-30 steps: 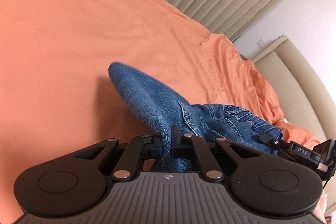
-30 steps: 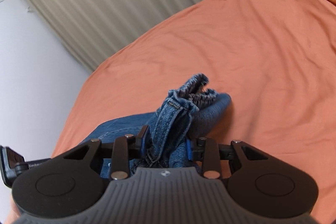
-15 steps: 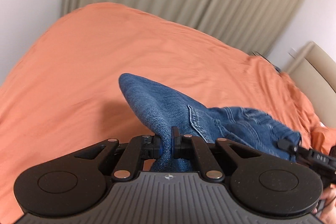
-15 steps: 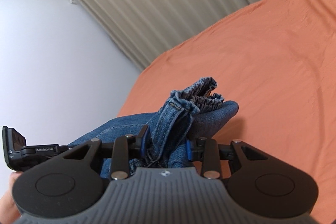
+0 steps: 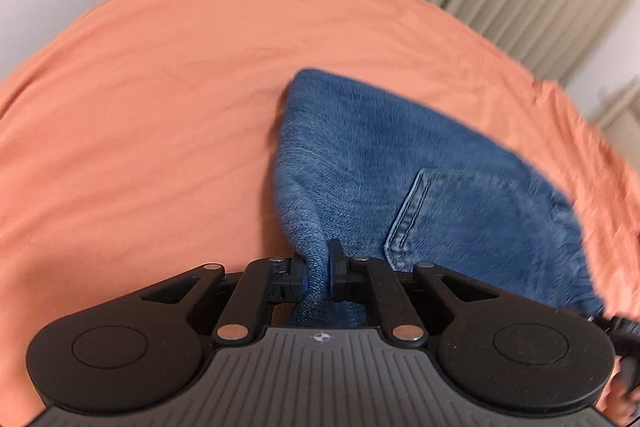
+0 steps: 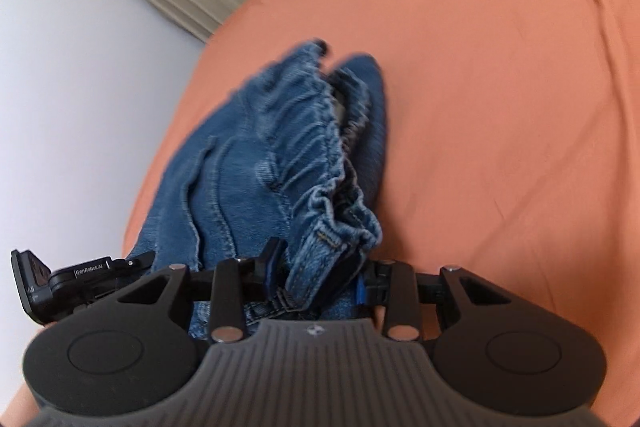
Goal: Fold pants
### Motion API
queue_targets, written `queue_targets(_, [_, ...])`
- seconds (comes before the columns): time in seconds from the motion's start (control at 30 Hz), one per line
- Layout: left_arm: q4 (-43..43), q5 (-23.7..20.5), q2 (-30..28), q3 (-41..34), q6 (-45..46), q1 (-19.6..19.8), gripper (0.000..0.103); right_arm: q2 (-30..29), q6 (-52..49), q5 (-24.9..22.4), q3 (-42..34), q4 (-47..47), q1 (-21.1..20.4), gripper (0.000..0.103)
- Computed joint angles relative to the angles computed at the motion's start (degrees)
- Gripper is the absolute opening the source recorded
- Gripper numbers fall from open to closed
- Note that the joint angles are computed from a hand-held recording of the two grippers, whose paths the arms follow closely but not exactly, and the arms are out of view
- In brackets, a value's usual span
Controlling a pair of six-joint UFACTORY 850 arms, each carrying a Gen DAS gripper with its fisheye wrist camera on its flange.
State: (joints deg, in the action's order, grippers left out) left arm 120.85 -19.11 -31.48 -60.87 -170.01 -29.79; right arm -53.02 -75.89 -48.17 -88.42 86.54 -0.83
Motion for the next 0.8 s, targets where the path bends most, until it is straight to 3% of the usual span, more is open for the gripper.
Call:
queue_targets(0.13, [-10.28,0.77,-0.02,-1.09,11.40,-0.27,0.016,0.60,-0.26,3.16,0.45,-0.71,0.84,0.033])
queue_targets(0.2, [-19.78,-0.81,0.44,-1.63,21.31,-1.19,0.025,0.85,0.21,4.33,0.21,-1.89,1.19,0.035])
queue_targets(0.37, [-38.08,-7.32,2.26,-2.80,39.85,-4.59,0.038,3.88,-3.93,8.23,2.10,-1.76,1.98,0.056])
queue_targets(0.47, [-43.02,-13.21,3.97,-3.20,46.00,-7.64,0.047,9.19,-15.27,11.92,8.13,2.92,1.65,0.060])
queue_targets(0.57, [-42.17,-19.67,6.38,-3.04,47.20,-11.62,0.054,14.05,-29.11,14.64,13.62,11.80,1.79,0.063])
queue_targets(0.67, [-44.13,-26.92,7.73,-4.93,50.77,-16.03,0.060,19.66,-44.44,15.25,19.50,22.93,1.86,0.072])
queue_targets(0.8, [-45.40,-39.07,7.71,-8.42,54.78,-22.62,0.078,28.36,-59.39,13.28,27.60,33.64,1.10,0.079])
